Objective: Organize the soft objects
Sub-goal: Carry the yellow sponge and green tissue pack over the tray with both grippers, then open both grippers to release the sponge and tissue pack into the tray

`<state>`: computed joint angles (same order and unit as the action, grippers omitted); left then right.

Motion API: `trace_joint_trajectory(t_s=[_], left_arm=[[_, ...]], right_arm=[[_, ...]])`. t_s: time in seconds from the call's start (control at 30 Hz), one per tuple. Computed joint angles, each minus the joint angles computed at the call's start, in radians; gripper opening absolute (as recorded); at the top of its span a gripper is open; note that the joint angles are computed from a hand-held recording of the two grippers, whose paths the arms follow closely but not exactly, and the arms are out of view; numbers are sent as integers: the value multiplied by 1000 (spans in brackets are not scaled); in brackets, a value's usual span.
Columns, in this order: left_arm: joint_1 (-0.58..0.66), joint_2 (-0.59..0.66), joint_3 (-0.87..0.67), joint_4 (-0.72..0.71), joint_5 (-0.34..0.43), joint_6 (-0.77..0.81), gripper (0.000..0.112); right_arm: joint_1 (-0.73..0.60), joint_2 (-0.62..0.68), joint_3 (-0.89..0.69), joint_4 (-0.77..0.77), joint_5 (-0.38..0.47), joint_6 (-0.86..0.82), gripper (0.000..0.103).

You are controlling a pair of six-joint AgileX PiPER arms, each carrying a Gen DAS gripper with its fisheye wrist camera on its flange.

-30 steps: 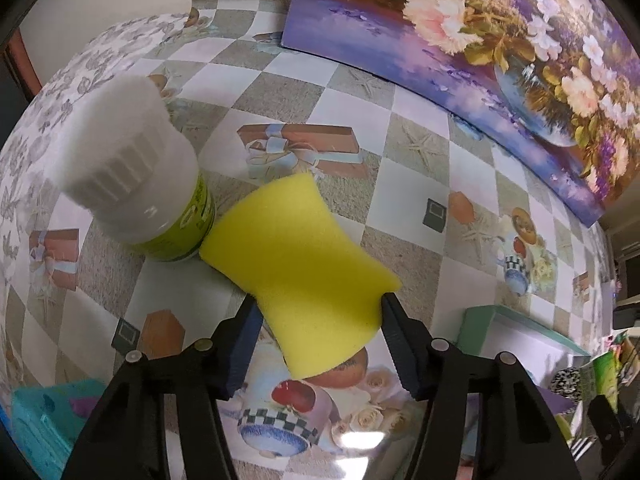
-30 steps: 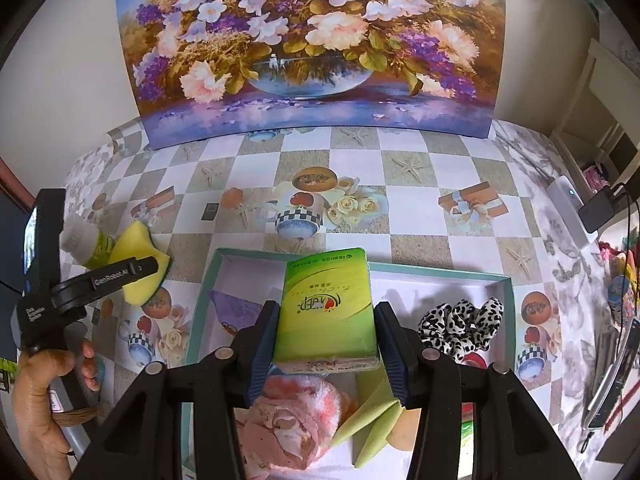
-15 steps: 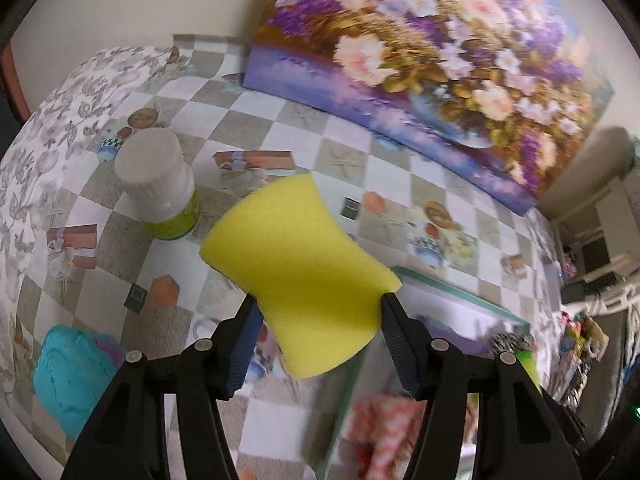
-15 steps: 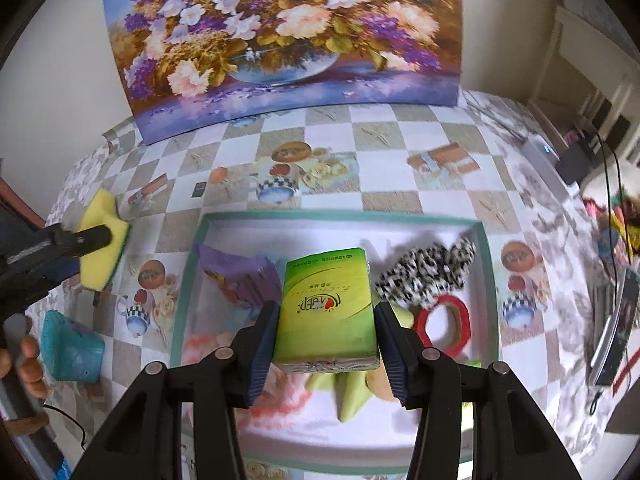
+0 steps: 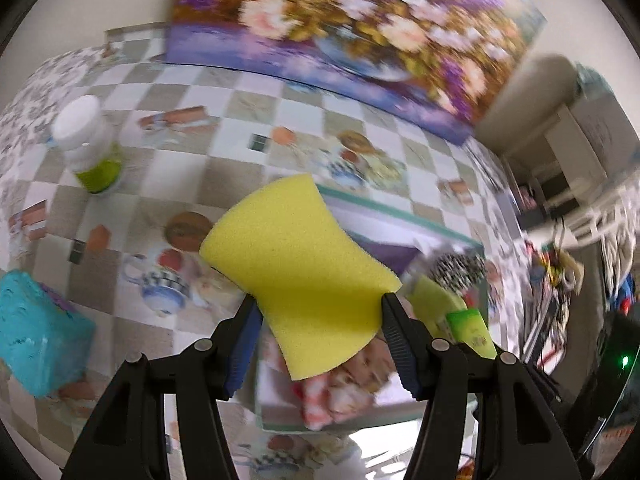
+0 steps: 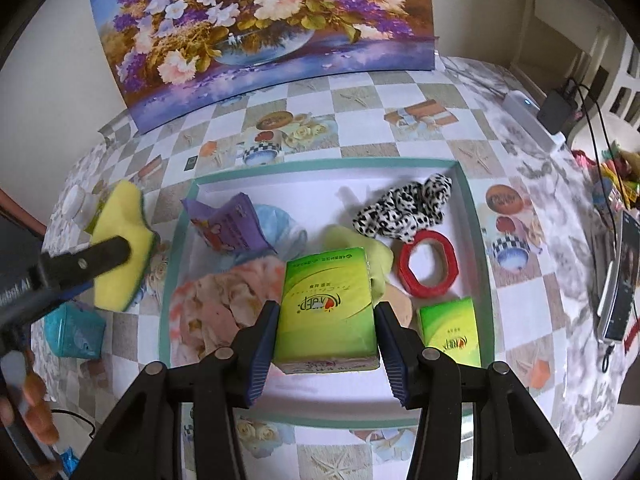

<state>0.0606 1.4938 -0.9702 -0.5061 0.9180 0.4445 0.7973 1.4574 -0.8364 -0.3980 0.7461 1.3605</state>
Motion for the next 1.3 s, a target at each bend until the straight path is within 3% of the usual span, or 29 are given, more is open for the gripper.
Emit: trace_joint_trajectory(t_s=[0.2, 0.47, 0.63, 1.0, 1.3], left_arm=[[-125, -19, 54, 4, -28, -14, 62], [-155, 52, 73, -58, -53, 19, 63], [-140, 68, 74, -95, -36, 44, 64], [-51, 58, 33, -138, 56, 62, 76], [23, 75, 25, -157, 95, 66, 76]], right_arm=[[-12, -1, 24, 31, -22, -30, 51], [-74, 53, 66, 146, -99, -153, 51], [-97, 74, 90, 201, -138, -201, 52], [-62, 42, 62, 113, -72, -116, 52], [-53, 45, 49, 101, -56, -112, 53]])
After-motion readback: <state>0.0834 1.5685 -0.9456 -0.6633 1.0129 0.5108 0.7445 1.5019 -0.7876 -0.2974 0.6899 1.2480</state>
